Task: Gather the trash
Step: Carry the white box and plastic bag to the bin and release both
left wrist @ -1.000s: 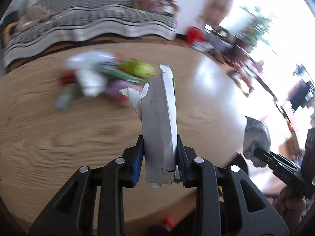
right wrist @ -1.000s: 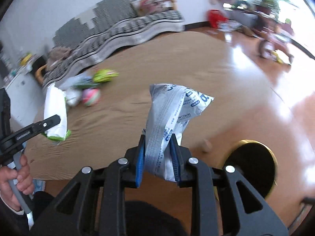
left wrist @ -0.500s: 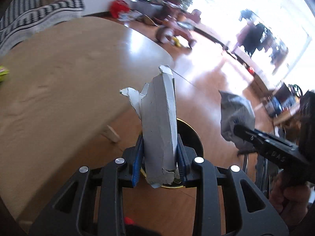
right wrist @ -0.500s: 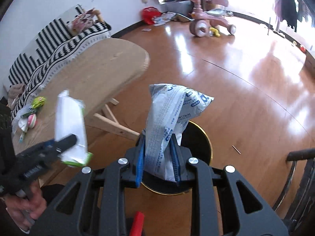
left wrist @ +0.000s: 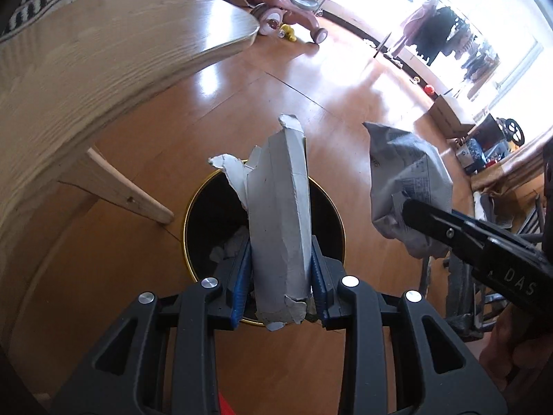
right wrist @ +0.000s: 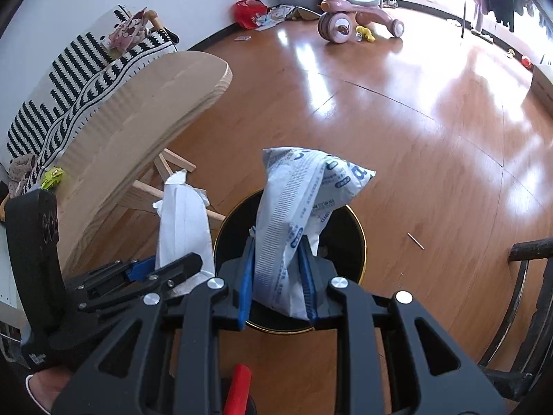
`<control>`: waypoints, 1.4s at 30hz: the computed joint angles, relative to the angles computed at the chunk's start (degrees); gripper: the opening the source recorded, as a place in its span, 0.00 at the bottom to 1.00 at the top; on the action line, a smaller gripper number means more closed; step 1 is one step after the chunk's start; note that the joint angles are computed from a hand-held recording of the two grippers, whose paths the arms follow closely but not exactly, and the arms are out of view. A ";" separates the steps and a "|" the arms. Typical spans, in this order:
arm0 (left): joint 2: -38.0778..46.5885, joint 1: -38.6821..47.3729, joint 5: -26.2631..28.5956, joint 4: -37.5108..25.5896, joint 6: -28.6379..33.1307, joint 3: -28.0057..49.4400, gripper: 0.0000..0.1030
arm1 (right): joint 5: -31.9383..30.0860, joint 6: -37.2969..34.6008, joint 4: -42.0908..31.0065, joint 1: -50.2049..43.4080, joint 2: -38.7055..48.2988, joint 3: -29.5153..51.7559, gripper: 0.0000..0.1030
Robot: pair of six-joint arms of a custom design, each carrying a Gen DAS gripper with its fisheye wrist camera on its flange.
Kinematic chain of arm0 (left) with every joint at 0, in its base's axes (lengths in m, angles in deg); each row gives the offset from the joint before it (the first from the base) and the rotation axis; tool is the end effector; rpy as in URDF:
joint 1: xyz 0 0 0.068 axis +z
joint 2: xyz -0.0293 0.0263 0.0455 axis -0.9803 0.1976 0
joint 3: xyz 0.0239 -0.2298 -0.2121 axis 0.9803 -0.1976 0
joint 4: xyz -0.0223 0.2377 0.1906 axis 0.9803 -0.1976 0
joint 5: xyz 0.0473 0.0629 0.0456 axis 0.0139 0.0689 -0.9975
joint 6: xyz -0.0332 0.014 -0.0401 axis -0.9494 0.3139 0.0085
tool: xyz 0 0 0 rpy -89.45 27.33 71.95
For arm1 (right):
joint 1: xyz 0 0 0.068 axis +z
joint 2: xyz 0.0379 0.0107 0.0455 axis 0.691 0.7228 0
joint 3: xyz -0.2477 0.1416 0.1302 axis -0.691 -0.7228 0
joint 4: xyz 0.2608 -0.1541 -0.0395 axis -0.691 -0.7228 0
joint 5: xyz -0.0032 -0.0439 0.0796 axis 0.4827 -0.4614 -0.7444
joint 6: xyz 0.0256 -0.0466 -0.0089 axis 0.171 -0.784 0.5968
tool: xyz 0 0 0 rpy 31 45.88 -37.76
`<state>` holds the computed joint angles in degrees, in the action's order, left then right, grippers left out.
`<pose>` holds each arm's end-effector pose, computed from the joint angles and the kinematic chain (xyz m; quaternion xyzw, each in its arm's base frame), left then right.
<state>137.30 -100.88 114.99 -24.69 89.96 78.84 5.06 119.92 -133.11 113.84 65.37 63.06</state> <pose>0.3074 -0.1463 0.2215 0.4546 0.8427 -0.2656 0.1123 0.1229 0.2850 0.2640 0.4322 0.8590 0.0055 0.2746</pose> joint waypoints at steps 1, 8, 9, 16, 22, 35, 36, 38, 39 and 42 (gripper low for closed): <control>0.20 0.08 0.04 -0.04 -0.41 0.18 0.30 | -0.07 0.11 0.22 0.06 -0.05 -0.22 0.24; 0.68 0.15 0.29 0.13 -1.35 0.67 0.31 | -0.25 -0.85 0.57 -0.58 0.21 0.14 0.24; 0.59 0.02 0.25 0.23 -1.35 0.57 0.31 | -0.27 -0.97 0.54 -0.58 0.24 0.22 0.24; -2.09 -1.31 -0.80 1.16 -0.84 -1.26 0.32 | -0.51 -2.65 1.00 -1.68 0.00 0.29 0.24; -2.36 -1.64 -1.67 2.32 -1.38 -1.67 0.42 | -0.51 -3.20 1.20 -2.06 -0.07 0.17 0.24; -3.01 -1.83 -2.34 4.56 -2.15 -2.39 0.71 | -0.85 -3.73 2.00 -2.36 -0.21 -0.29 0.24; -3.04 -1.83 -2.36 4.60 -2.16 -2.42 0.71 | -0.83 -3.69 1.91 -2.36 -0.19 -0.27 0.24; -3.05 -1.87 -2.43 4.64 -2.28 -2.36 0.72 | -0.82 -3.76 1.93 -2.36 -0.22 -0.29 0.24; -2.96 -1.92 -2.47 4.70 -2.34 -2.30 0.72 | -0.82 -3.91 2.09 -2.38 -0.35 -0.45 0.24; -2.82 -2.03 -2.62 4.94 -2.52 -2.26 0.72 | -0.94 -4.48 2.51 -2.58 -0.35 -0.55 0.24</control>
<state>134.48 -102.91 112.37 -19.74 87.44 76.58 4.12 115.43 -130.61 111.25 65.02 62.50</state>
